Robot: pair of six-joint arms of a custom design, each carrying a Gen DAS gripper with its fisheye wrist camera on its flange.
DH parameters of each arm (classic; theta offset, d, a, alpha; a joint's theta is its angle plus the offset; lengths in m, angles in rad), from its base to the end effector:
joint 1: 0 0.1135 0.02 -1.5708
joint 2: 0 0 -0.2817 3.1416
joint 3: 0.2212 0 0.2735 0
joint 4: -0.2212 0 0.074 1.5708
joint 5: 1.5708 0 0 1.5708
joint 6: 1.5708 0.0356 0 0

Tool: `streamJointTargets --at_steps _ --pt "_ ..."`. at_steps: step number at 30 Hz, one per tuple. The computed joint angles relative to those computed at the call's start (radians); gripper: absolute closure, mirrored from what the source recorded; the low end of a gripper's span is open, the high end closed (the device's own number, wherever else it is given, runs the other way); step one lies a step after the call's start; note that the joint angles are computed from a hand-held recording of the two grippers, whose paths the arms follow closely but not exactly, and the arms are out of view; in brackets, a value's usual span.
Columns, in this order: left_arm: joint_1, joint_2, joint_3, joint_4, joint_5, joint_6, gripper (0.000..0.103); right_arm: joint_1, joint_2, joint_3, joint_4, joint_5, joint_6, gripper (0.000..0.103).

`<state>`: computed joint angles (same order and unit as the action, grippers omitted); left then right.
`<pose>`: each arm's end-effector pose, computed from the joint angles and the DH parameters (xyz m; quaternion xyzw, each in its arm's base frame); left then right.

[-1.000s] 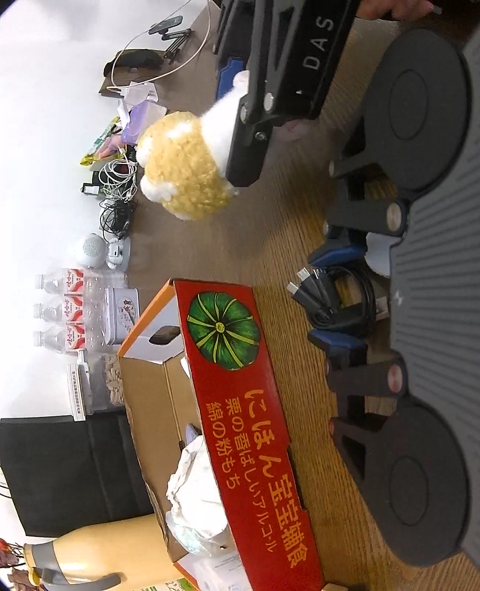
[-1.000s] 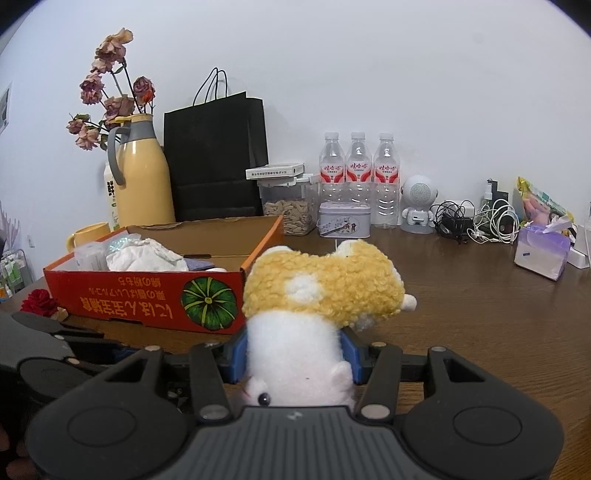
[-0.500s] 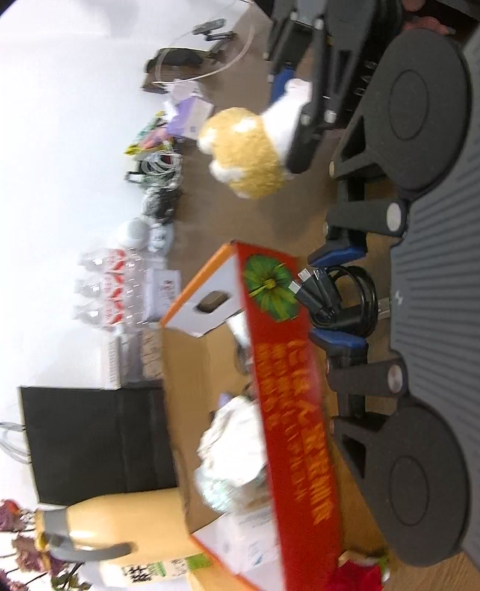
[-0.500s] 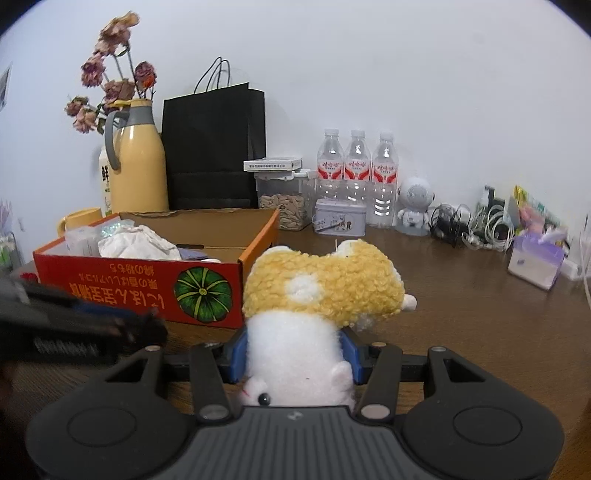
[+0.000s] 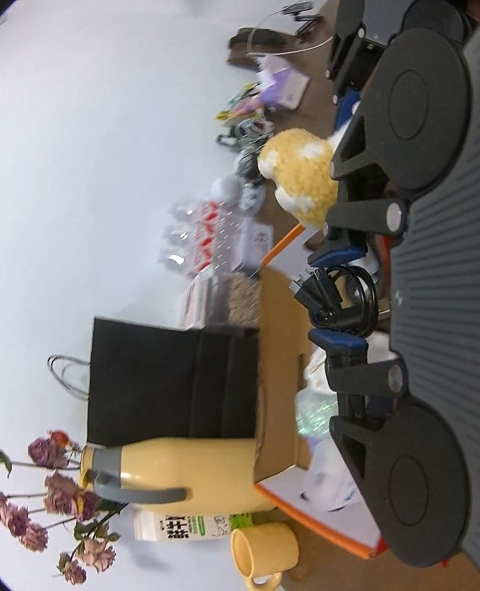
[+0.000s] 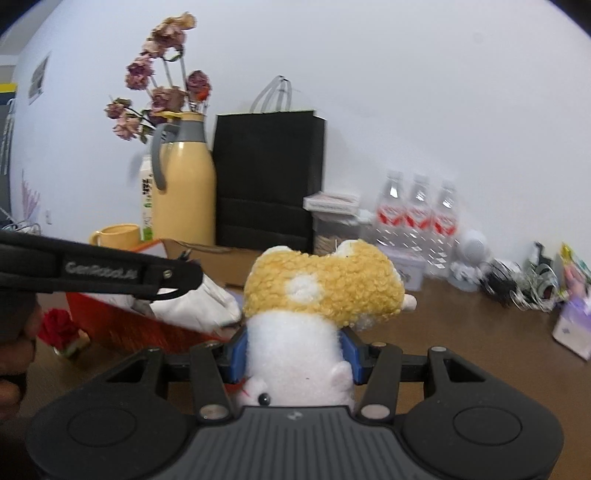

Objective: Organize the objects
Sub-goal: 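Carry the hamster and cable into the box and open both grippers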

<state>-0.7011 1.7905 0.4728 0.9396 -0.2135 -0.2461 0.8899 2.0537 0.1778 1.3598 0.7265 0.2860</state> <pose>0.2398 -0.1925 0.1050 0.1273 0.8150 -0.1762 0.5372 0.1540 0.1525 0.0408 -0.0695 0.8244 0.0054 0.5617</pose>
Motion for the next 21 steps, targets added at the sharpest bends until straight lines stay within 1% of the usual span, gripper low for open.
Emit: streamJointTargets --at_steps 2,5,8,10,12,16,21 --pt "0.034 0.011 0.021 0.003 0.022 -0.003 0.066 -0.029 -0.041 0.054 -0.083 -0.04 -0.03 0.054" --pt "0.085 0.043 0.059 0.015 0.056 -0.015 0.066 -0.069 -0.059 0.14 -0.181 -0.087 -0.065 0.054" --pt "0.137 0.08 0.086 0.036 0.096 -0.035 0.066 -0.113 -0.052 0.221 -0.253 -0.137 -0.082 0.054" --pt "0.168 0.1 0.114 0.018 0.115 -0.046 0.066 -0.142 -0.035 0.265 -0.28 -0.169 -0.083 0.054" --pt "0.191 0.118 0.141 -0.003 0.127 -0.051 0.066 -0.169 -0.007 0.303 -0.291 -0.194 -0.082 0.054" --pt "0.21 0.163 0.17 0.001 0.117 -0.033 0.066 -0.205 0.052 0.329 -0.24 -0.231 -0.068 0.054" --pt "0.21 0.194 0.191 -0.008 0.107 -0.017 0.066 -0.239 0.079 0.336 -0.26 -0.284 -0.052 0.054"
